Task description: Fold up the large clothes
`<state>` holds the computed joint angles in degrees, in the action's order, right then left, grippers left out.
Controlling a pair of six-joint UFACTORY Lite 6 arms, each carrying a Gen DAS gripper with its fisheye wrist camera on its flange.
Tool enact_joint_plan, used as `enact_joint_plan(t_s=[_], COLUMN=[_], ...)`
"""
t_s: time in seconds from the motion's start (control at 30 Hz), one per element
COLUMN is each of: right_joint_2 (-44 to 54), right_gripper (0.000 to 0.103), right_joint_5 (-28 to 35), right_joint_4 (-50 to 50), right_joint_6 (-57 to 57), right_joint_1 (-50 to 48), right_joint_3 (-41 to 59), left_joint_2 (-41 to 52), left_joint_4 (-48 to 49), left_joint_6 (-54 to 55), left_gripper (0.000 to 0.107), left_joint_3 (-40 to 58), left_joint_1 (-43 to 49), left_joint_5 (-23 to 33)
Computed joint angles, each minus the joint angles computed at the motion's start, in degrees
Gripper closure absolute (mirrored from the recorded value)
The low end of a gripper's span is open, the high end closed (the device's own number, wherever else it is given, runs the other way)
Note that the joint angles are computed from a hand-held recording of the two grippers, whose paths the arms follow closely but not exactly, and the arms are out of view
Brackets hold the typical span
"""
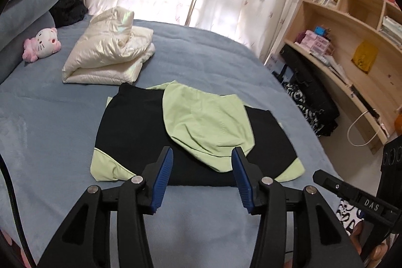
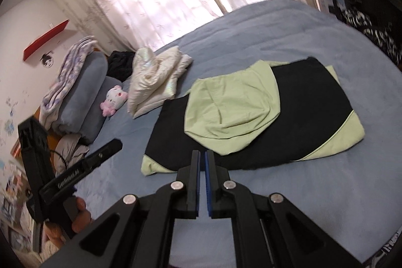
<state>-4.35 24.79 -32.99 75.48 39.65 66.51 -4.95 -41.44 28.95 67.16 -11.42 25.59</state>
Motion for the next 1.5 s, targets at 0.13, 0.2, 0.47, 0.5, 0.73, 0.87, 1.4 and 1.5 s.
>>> enact_joint_plan(t_s=[0.13,0.2,0.47,0.5,0.73,0.87,1.4,1.5], right_joint_2=[-2.6,-3.3,-3.8,-3.4,2.8,4.7,21.8,26.4], right_gripper=[0.086,0.083,0.08,0.08,0.077,0.077,0.077,0.077], right_joint_5=[3.6,4.5,11.2,11.6,13.6,11.8,-4.9,-7.0], right_joint_4=[-7.1,-7.8,-12.6,-13.9,-17.0,-19.1,-13.3,-10.5], right_joint_6=[6.4,6.8,6.8,7.5,10.5,13.9,9.0,5.1], right_joint_1=[6.2,8.9,17.4,17.9,16.9,14.2,-1.7,-3.8], right_joint_3=[-0.5,-0.1,5.0,5.5,6.5,4.1,7.1,10.7], left_joint_2=[-6.5,-9.9,-17.5,-17.3,-10.6,-3.0,34.2,39.6], left_joint_4=[-2.5,-3.0,-6.9,-7.1,-10.0,-14.4,-31.1,-31.8], left_joint_6=[2.7,3.7,8.9,9.3,11.6,14.8,22.6,22.1], left_gripper=[0.056,0.051,0.043,0.042,0.041,0.041,0.041,0.041], left_joint_3=[-4.4,-6.6,-12.5,-12.7,-13.2,-12.2,5.0,10.0], left_joint_1=[1.3,1.8,5.4,5.6,7.3,9.0,10.5,10.2], left_joint_5=[2.3,3.6,7.7,7.7,8.2,8.6,6.2,5.4])
